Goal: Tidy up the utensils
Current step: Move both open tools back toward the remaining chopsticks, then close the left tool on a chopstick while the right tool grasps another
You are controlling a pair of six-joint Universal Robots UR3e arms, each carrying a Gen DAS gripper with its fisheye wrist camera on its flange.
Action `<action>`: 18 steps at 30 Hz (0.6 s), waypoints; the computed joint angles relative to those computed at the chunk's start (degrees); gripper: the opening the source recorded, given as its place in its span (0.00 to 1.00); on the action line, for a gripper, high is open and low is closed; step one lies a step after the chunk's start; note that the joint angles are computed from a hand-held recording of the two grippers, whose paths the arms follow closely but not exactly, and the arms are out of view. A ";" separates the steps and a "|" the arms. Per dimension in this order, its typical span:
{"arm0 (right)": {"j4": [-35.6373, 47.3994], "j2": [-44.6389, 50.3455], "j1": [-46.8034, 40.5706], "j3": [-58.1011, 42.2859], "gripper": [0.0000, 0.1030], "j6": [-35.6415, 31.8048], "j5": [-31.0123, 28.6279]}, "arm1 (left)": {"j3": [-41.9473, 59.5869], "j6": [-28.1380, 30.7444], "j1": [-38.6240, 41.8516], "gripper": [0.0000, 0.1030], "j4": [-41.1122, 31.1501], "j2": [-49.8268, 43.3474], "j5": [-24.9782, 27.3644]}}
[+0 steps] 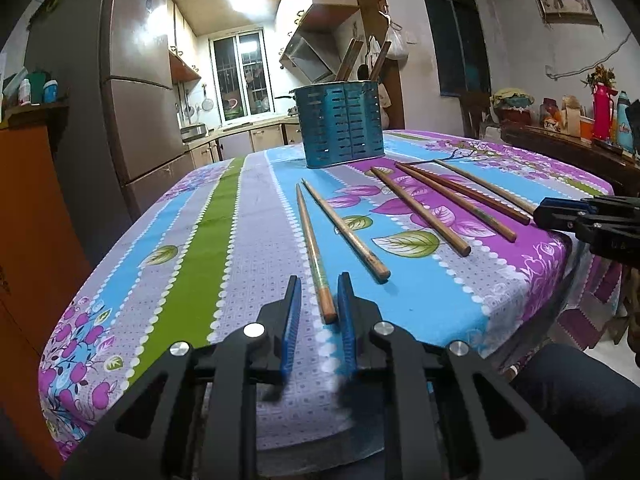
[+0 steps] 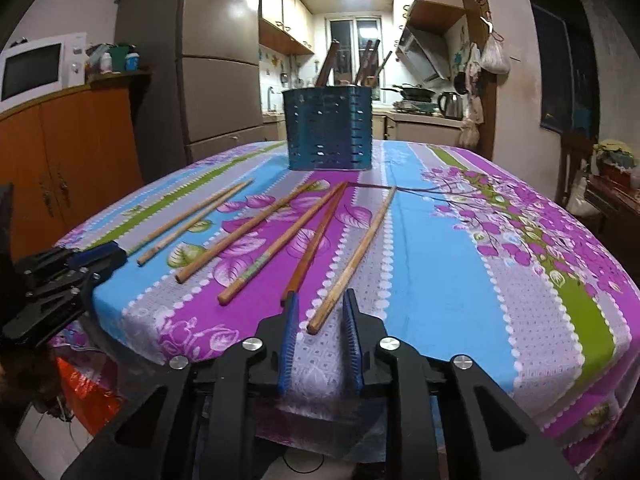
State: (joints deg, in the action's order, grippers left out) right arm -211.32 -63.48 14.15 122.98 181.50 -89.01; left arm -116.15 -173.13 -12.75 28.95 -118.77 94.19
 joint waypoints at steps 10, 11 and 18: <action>-2.77 2.69 2.54 -1.32 0.13 2.00 -5.87 | -1.42 0.35 -0.43 0.10 5.49 -1.99 0.16; -2.64 2.98 3.08 -1.75 0.13 1.95 -6.87 | -1.43 0.57 -0.71 0.10 6.24 -2.42 0.47; -2.80 4.36 5.49 -3.20 0.13 3.49 -11.41 | -2.27 0.67 0.40 0.10 9.32 -3.42 -1.69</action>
State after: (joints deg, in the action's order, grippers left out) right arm -214.12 -59.12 19.64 119.77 184.99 -100.43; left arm -118.43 -172.46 -12.35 38.26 -122.20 92.50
